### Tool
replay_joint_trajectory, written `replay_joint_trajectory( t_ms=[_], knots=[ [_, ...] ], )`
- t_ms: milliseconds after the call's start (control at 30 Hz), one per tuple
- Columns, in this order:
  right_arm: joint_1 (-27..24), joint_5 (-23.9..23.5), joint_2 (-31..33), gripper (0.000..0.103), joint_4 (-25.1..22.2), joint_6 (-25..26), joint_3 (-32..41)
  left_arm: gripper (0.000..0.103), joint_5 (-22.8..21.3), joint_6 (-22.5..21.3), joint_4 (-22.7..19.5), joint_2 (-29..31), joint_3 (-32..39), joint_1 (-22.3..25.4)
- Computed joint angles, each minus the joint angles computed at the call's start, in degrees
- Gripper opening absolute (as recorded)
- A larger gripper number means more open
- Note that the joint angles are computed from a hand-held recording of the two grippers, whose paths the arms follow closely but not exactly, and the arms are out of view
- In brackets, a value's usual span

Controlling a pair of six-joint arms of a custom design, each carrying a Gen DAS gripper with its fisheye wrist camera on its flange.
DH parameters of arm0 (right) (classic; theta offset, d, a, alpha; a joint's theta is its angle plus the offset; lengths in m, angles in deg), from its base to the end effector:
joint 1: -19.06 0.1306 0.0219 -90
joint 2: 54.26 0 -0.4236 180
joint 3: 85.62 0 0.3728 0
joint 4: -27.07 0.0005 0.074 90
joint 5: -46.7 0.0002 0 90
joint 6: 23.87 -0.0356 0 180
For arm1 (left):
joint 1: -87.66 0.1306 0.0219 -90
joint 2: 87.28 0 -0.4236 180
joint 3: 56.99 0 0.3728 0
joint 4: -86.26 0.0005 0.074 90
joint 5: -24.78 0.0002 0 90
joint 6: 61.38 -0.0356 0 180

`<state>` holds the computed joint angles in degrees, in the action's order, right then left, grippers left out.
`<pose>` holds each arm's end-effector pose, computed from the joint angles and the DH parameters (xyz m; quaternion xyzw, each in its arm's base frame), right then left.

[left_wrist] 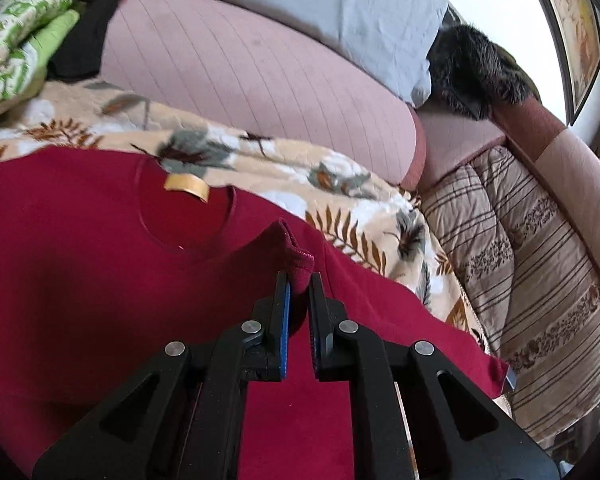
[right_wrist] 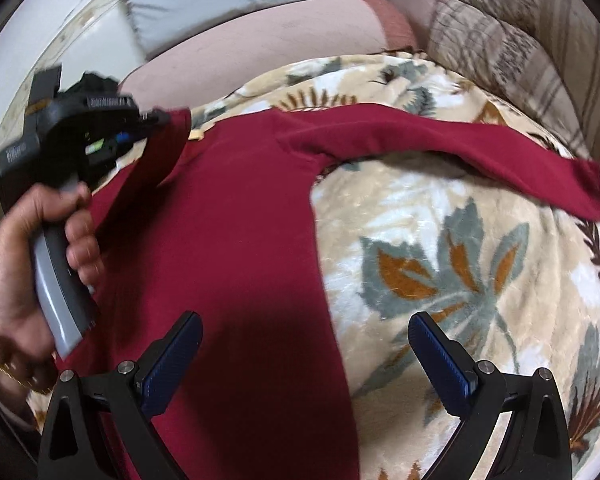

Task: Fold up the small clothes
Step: 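Fold the sleeve and side of the sweater across its body with the left tool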

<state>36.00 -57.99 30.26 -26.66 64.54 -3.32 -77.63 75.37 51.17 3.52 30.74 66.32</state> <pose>0.3940 0.1289 0.4479 -0.1637 0.9348 0.1674 0.2669 0.4548 -0.1700 0.4668 -0.2427 0.8619 -0.1627 0.4145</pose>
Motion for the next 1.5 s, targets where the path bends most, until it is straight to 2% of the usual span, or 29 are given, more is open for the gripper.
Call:
replay_joint_trajectory(
  t_ms=[167, 300, 367, 433, 467, 533, 567, 633, 700, 767, 867, 900, 967, 1033, 1100, 1167, 1200, 1267, 1300, 1333, 1367, 1500],
  knots=[
    [-1.6, -1.3, 0.6, 0.102, 0.4, -3.5, 0.6, 0.007, 2.9, -1.5, 1.1, 3.0, 2.0, -0.4],
    [-2.6, -2.6, 1.1, 0.102, 0.2, -5.5, 1.0, 0.007, 3.5, -2.7, 1.1, 5.1, 3.6, -1.2],
    [-2.8, -3.0, 1.3, 0.102, -0.2, -6.1, 1.1, 0.007, 3.7, -2.5, 0.4, 6.0, 4.1, -1.3],
    [-2.9, -3.2, 1.3, 0.102, -0.3, -6.2, 1.2, 0.008, 5.9, -1.7, -1.2, 7.2, 4.8, -1.0],
    [-2.9, -3.1, 1.2, 0.102, -0.2, -6.2, 1.1, 0.012, 6.8, -1.5, -2.2, 7.8, 5.3, -1.1],
    [-2.7, -2.7, 1.0, 0.102, 0.2, -6.1, 1.0, 0.028, 9.1, -1.5, -2.1, 8.1, 5.2, -1.1],
    [-2.6, -2.5, 1.0, 0.102, 0.3, -6.0, 1.0, 0.04, 10.7, -1.3, -2.0, 8.2, 5.2, -1.1],
    [-2.6, -2.3, 1.1, 0.102, 0.3, -5.8, 1.0, 0.042, 13.8, -1.1, -2.0, 7.5, 4.9, -1.4],
    [-2.5, -2.2, 1.2, 0.102, 0.2, -5.9, 1.0, 0.042, 15.5, -2.0, -0.2, 4.7, 2.9, -1.8],
    [-2.6, -2.5, 1.2, 0.102, 0.2, -6.0, 1.0, 0.042, 15.6, -3.8, -0.3, 1.5, 0.9, -1.8],
    [-2.7, -3.2, 0.8, 0.102, 0.5, -5.9, 0.9, 0.042, 11.7, -7.9, -5.1, -4.9, -2.8, 0.5],
    [-2.7, -3.4, 0.5, 0.102, 0.7, -5.8, 0.8, 0.042, 7.8, -7.9, -7.9, -7.7, -4.5, 2.5],
    [-2.6, -3.6, 0.3, 0.102, 1.0, -5.8, 0.6, 0.042, 4.1, -4.2, -9.8, -12.5, -7.9, 7.1],
    [-2.3, -3.6, 0.3, 0.102, 1.2, -5.5, 0.6, 0.042, 2.0, 0.0, -10.0, -15.9, -10.7, 11.7],
    [-1.9, -3.8, 0.3, 0.102, 1.4, -5.6, 0.6, 0.042, 3.5, 3.0, -8.0, -17.8, -13.1, 16.4],
    [-1.4, -3.5, 0.6, 0.102, 1.3, -5.3, 0.6, 0.042, 5.3, 3.2, -6.8, -17.0, -13.5, 18.7],
    [-1.2, -3.4, 0.7, 0.102, 1.1, -5.1, 0.7, 0.042, 6.3, 2.6, -7.3, -15.3, -12.7, 19.8],
    [-0.7, -3.1, 0.9, 0.102, 0.8, -4.2, 0.7, 0.042, 4.9, 1.6, -10.7, -12.6, -11.0, 20.8],
    [-0.6, -2.8, 1.0, 0.102, 0.8, -3.9, 0.6, 0.042, 5.1, 4.0, -13.9, -10.5, -10.2, 22.0],
    [-0.4, -2.4, 1.0, 0.102, 0.8, -3.6, 0.6, 0.042, 7.1, 5.2, -14.4, -9.7, -10.4, 23.3],
    [-0.2, -2.0, 1.0, 0.102, 0.8, -3.5, 0.6, 0.042, 8.3, 5.4, -12.5, -9.7, -11.4, 23.9],
    [0.1, -1.6, 1.2, 0.102, 1.0, -3.2, 0.5, 0.042, 7.4, 2.1, -14.4, -10.3, -10.2, 22.8]
  ],
)
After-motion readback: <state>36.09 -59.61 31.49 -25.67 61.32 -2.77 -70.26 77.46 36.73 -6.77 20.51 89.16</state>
